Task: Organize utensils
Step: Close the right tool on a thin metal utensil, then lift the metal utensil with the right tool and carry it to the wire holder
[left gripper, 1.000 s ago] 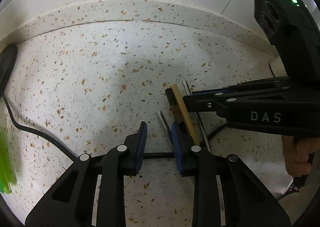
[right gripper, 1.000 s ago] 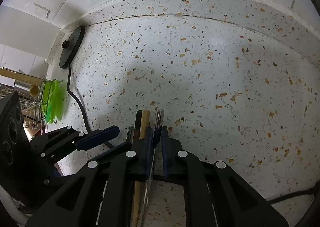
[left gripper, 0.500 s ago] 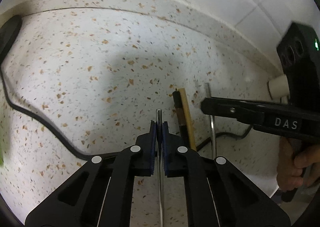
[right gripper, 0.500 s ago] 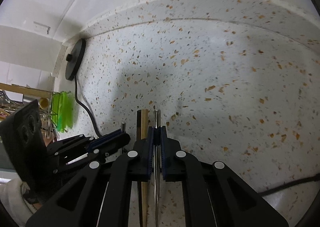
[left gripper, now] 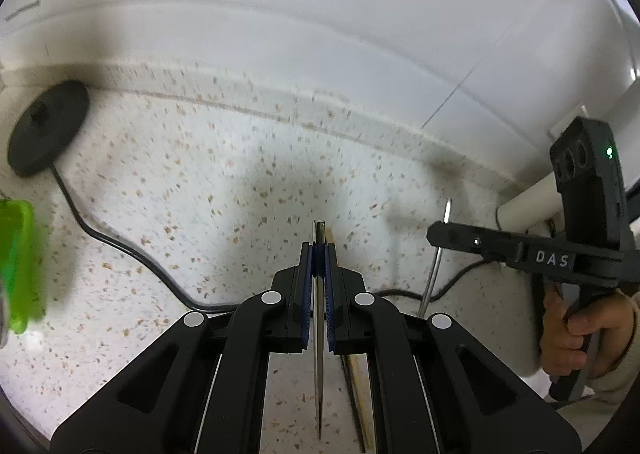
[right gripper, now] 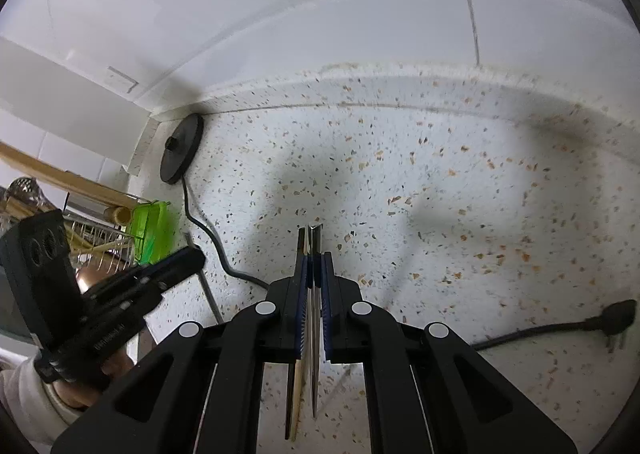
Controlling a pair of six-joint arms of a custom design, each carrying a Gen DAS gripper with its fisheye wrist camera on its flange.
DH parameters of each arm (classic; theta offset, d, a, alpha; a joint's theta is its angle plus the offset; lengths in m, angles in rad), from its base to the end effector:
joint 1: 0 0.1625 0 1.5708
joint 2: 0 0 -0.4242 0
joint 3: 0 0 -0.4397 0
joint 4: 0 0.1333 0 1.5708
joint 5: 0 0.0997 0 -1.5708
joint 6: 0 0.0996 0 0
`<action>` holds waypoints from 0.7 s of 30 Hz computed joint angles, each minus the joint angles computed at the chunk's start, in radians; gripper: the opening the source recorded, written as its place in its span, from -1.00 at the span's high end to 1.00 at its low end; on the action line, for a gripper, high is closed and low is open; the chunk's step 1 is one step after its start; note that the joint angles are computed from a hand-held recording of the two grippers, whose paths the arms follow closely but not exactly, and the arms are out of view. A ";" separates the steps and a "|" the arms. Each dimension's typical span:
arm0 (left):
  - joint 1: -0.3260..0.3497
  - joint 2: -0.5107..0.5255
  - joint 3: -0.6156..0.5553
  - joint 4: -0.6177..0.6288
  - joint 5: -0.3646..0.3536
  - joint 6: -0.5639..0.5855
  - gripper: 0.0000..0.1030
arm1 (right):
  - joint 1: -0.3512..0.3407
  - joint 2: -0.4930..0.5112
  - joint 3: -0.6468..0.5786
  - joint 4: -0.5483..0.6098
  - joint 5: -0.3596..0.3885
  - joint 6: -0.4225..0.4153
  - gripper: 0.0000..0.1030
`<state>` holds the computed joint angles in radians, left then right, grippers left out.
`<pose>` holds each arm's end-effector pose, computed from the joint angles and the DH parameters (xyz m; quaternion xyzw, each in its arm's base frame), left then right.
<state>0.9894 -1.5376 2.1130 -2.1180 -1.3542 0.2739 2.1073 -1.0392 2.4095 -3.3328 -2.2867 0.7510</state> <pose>-0.1343 -0.4860 0.2471 0.4136 0.9039 -0.0027 0.1089 0.2748 -0.3292 0.0659 -0.1661 -0.9061 0.3520 0.1655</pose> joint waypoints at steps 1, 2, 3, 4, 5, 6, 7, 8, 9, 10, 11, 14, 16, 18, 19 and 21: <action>-0.003 -0.016 0.005 -0.011 -0.004 0.006 0.90 | 0.014 -0.003 -0.001 0.012 -0.016 0.003 0.94; -0.008 -0.032 0.011 -0.021 -0.003 0.011 0.90 | 0.025 -0.007 -0.002 0.020 -0.027 0.006 0.94; -0.014 -0.044 0.018 -0.027 -0.002 0.011 0.90 | 0.039 -0.007 -0.006 0.029 -0.042 0.009 0.94; -0.018 -0.057 0.022 -0.029 -0.001 0.014 0.90 | 0.052 -0.008 -0.009 0.040 -0.057 0.012 0.94; -0.026 -0.069 0.031 -0.040 0.004 0.015 0.90 | 0.061 -0.011 -0.009 0.047 -0.064 0.014 0.94; -0.030 -0.078 0.038 -0.050 0.006 0.018 0.90 | 0.071 -0.014 -0.007 0.049 -0.071 0.018 0.94; -0.034 -0.087 0.041 -0.054 0.004 0.022 0.90 | 0.077 -0.014 -0.005 0.046 -0.073 0.021 0.94; -0.038 -0.101 0.047 -0.059 0.004 0.023 0.90 | 0.081 -0.012 -0.005 0.046 -0.077 0.025 0.94; -0.041 -0.114 0.049 -0.056 0.005 0.025 0.90 | 0.090 -0.014 -0.006 0.057 -0.088 0.035 0.94; -0.045 -0.126 0.054 -0.057 0.008 0.028 0.90 | 0.099 -0.014 -0.006 0.064 -0.098 0.039 0.94; -0.052 -0.137 0.063 -0.070 0.020 0.033 0.90 | 0.110 -0.014 -0.007 0.069 -0.108 0.044 0.94; -0.057 -0.169 0.076 -0.081 0.021 0.045 0.90 | 0.132 -0.013 -0.011 0.084 -0.129 0.052 0.94; -0.059 -0.186 0.080 -0.080 0.024 0.052 0.91 | 0.151 -0.012 -0.017 0.102 -0.149 0.056 0.94; -0.058 -0.209 0.086 -0.085 0.018 0.055 0.90 | 0.165 -0.009 -0.024 0.118 -0.165 0.060 0.94; -0.056 -0.218 0.087 -0.085 0.018 0.054 0.91 | 0.174 -0.008 -0.029 0.129 -0.175 0.061 0.94; -0.057 -0.232 0.089 -0.086 0.023 0.053 0.90 | 0.190 -0.005 -0.038 0.141 -0.192 0.058 0.94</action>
<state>0.9326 -1.7698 2.2021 -2.2044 -1.3315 0.3264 2.2969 -1.0445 2.3718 -3.1919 -2.4791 0.8090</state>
